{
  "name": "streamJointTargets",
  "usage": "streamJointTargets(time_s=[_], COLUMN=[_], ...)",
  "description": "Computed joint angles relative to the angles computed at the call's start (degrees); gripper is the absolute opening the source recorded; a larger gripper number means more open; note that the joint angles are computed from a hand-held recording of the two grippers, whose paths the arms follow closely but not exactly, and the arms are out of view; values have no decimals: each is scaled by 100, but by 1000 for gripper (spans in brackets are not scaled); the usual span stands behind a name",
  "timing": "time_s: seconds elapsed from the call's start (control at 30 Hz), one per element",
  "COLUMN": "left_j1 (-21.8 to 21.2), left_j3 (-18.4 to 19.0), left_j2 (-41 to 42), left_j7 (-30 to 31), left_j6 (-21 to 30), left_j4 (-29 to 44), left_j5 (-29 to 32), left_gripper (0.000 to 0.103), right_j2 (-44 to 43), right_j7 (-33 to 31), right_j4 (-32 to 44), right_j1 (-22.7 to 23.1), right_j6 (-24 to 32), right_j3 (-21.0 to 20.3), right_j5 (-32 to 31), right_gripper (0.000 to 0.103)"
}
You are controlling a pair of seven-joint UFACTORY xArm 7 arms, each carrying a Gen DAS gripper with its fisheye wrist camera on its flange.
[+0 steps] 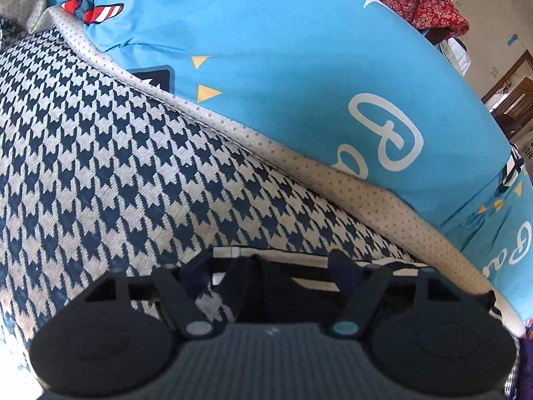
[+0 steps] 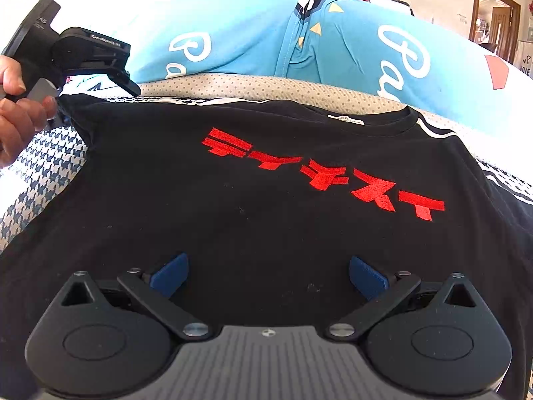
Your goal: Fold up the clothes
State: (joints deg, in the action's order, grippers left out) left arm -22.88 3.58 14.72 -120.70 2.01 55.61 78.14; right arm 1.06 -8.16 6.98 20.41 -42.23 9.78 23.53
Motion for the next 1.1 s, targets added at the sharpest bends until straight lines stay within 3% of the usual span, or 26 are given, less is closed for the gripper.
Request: streamJointTargets(time_s=[0.07, 0.27, 0.37, 0.5, 0.6, 0.73, 0.8, 0.87, 1.1], left_j1=[7, -127, -157, -323, -235, -45, 168, 385, 493], left_j3=[25, 87, 21, -221, -349, -538, -506, -407, -626], left_j2=[86, 219, 233, 163, 46, -107, -174, -225, -137], left_j7=[14, 234, 68, 155, -289, -120, -290, -867, -969], left_j6=[-68, 194, 465, 1590, 1963, 2656, 2272, 1559, 1038], left_j4=[101, 284, 343, 405, 347, 170, 33, -68, 203], left_j5=[81, 50, 167, 212, 524, 41, -31, 395, 1063], left_gripper=[41, 16, 14, 13, 5, 0, 0, 2, 10], right_j2=[5, 18, 22, 27, 28, 14, 11, 11, 19], right_j7=[-1, -7, -2, 14, 23, 29, 20, 9, 16], right_j4=[4, 16, 20, 22, 22, 13, 20, 31, 32], right_j1=[-1, 7, 10, -4, -8, -15, -13, -10, -22], right_j6=[-3, -12, -15, -16, -16, -7, 5, 17, 7], right_j3=[-4, -3, -5, -19, -21, -23, -19, -15, -26], right_j5=[-5, 11, 3, -45, -58, -73, -61, -48, -82], right_gripper=[103, 103, 103, 103, 103, 103, 103, 103, 103])
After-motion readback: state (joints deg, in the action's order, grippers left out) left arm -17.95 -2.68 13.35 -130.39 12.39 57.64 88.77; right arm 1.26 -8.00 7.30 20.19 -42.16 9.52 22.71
